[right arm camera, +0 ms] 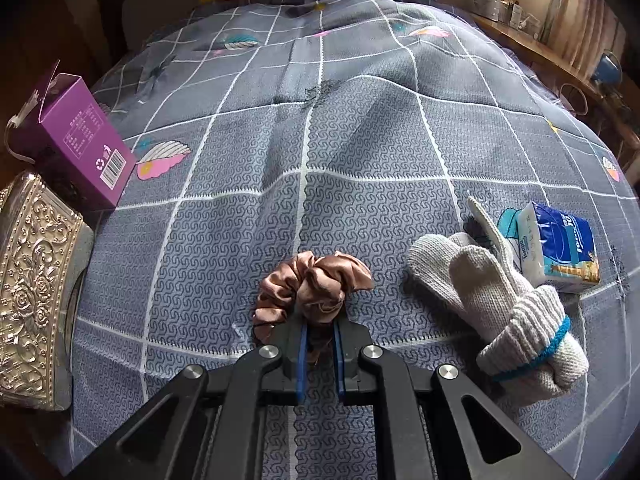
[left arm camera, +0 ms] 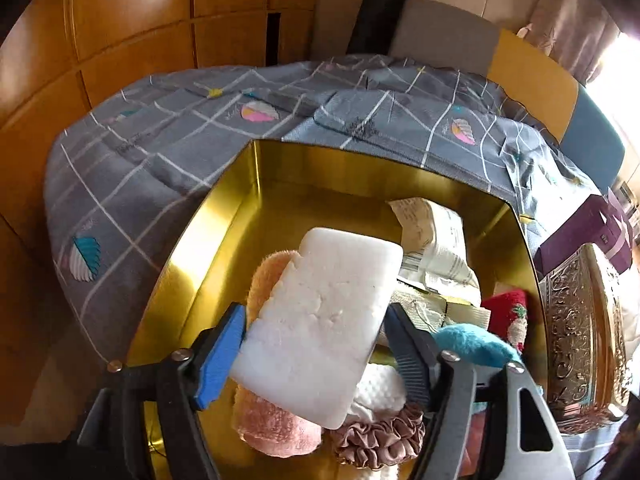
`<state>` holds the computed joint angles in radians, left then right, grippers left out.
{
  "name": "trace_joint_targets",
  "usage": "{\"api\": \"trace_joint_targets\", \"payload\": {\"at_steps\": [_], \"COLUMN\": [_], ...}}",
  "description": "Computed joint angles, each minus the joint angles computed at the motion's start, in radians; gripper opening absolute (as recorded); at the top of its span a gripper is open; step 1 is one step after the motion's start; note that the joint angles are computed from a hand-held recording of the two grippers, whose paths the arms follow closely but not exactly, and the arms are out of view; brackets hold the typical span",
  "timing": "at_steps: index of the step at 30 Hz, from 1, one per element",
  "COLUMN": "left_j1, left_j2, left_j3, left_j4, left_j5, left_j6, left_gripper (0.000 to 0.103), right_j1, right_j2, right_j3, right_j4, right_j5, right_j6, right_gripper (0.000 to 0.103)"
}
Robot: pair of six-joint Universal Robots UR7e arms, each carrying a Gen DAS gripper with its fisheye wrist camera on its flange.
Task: Organize soft objects
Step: 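Carry the white sponge into the gold tray and open the left gripper, then carry the brown scrunchie into the gold tray and open the right gripper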
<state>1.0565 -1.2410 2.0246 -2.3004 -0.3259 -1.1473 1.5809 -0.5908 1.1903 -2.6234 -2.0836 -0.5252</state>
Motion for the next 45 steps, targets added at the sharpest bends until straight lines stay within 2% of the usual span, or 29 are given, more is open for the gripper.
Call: {"api": "trace_joint_targets", "payload": {"at_steps": [2,7,14,23,27,31,37,45], "left_j1": [-0.017,-0.059,-0.104,-0.139,-0.146,-0.152,-0.159,-0.169], "left_j2": [-0.003,-0.01,0.016,0.044,0.044,0.04,0.026,-0.012], "left_j3": [0.011,0.034,0.047,0.045,0.05,0.061,0.08,0.108], "left_j4": [0.042,0.085,-0.043,-0.091,-0.107,-0.134,-0.159,-0.128], "left_j5": [0.03,0.061,0.054,0.054,0.051,0.048,0.044,0.059], "left_j6": [-0.033,-0.057,0.09,0.164,0.18,0.197,0.2,0.146], "left_gripper": [0.084,0.084,0.084,0.084,0.084,0.084,0.084,0.084], "right_j1": [-0.002,-0.007,-0.001,0.062,0.112,0.163,0.233,0.304], "right_j2": [0.0,-0.005,-0.005,0.037,0.058,0.051,0.004,-0.029], "right_j3": [-0.004,-0.016,-0.018,-0.141,-0.187,-0.179,-0.094,0.032], "right_j4": [0.008,0.036,-0.003,0.032,0.05,0.058,0.086,0.191], "right_j5": [0.007,0.032,0.02,0.018,0.071,0.157,0.32,0.441], "right_j6": [0.009,0.046,0.063,0.044,0.021,-0.01,-0.077,-0.189], "right_gripper": [0.01,0.01,0.009,0.009,0.009,0.009,0.009,0.009]}}
